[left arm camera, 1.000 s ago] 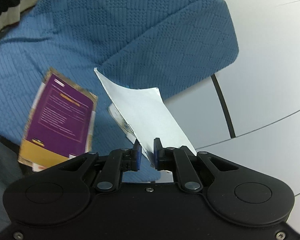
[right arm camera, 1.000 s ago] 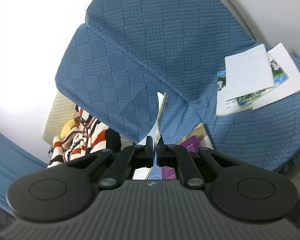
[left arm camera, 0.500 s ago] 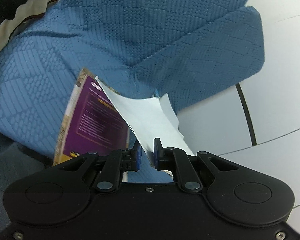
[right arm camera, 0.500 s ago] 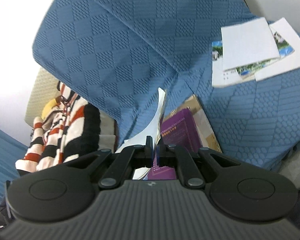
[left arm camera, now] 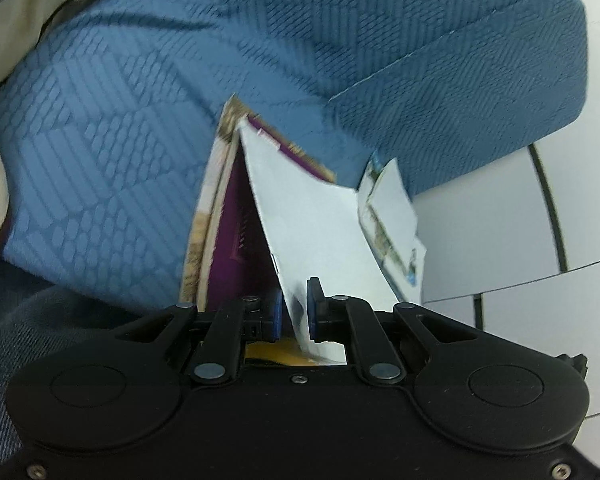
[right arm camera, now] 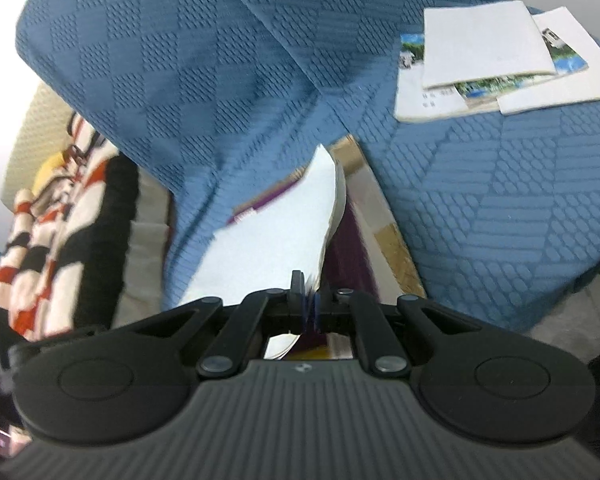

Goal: Organize objects
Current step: 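Lower the white sheet flat onto the purple book with both tools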

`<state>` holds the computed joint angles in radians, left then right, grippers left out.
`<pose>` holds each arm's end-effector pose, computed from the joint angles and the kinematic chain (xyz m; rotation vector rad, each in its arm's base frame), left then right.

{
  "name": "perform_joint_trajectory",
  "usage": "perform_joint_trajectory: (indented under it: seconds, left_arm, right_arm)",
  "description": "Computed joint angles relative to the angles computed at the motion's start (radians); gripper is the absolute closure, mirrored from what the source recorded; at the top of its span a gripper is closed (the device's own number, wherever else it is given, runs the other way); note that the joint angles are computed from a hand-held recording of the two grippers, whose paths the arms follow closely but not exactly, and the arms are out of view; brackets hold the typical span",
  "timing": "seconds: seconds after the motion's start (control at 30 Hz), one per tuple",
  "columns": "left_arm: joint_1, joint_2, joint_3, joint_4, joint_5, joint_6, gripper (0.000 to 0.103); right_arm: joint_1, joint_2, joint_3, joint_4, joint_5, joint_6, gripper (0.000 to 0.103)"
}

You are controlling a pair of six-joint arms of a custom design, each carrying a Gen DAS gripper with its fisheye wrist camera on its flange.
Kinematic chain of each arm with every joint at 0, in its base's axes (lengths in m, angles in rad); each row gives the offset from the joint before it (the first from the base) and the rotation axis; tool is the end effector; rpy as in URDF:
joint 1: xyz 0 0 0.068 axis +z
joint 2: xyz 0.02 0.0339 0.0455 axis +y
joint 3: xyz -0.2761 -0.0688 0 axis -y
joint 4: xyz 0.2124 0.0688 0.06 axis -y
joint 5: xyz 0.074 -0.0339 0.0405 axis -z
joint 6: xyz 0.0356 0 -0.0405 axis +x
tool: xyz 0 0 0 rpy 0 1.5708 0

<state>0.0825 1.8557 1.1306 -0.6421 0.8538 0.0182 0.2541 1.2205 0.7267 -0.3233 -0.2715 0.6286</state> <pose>0.3172 -0.0007 0.1871 0.0380 2.6592 -1.1932 0.2055 0.0632 0.2460 0.3293 2.4569 0.7242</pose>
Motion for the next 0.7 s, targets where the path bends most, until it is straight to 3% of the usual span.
perform_joint_trajectory:
  seconds: [0.37, 0.5, 0.6, 0.67, 0.7]
  left_arm:
    - [-0.035, 0.019, -0.039, 0.030, -0.075, 0.016, 0.093]
    - [-0.038, 0.004, -0.034, 0.013, -0.094, 0.015, 0.087]
    - [-0.036, -0.023, -0.045, 0.004, -0.120, 0.022, 0.066]
    - [-0.035, -0.055, -0.064, 0.006, -0.139, 0.028, 0.065]
    - [-0.034, -0.069, -0.070, -0.002, -0.145, 0.030, 0.063]
  right_arm:
    - [0.017, 0.050, -0.046, 0.025, 0.024, 0.012, 0.092]
    - [0.002, 0.053, -0.039, 0.011, 0.000, 0.022, 0.090]
    - [-0.007, 0.051, -0.031, -0.015, -0.009, 0.034, 0.072]
    - [-0.007, 0.041, -0.034, -0.025, -0.016, 0.042, 0.054]
    - [-0.007, 0.028, -0.040, -0.028, -0.021, 0.043, 0.050]
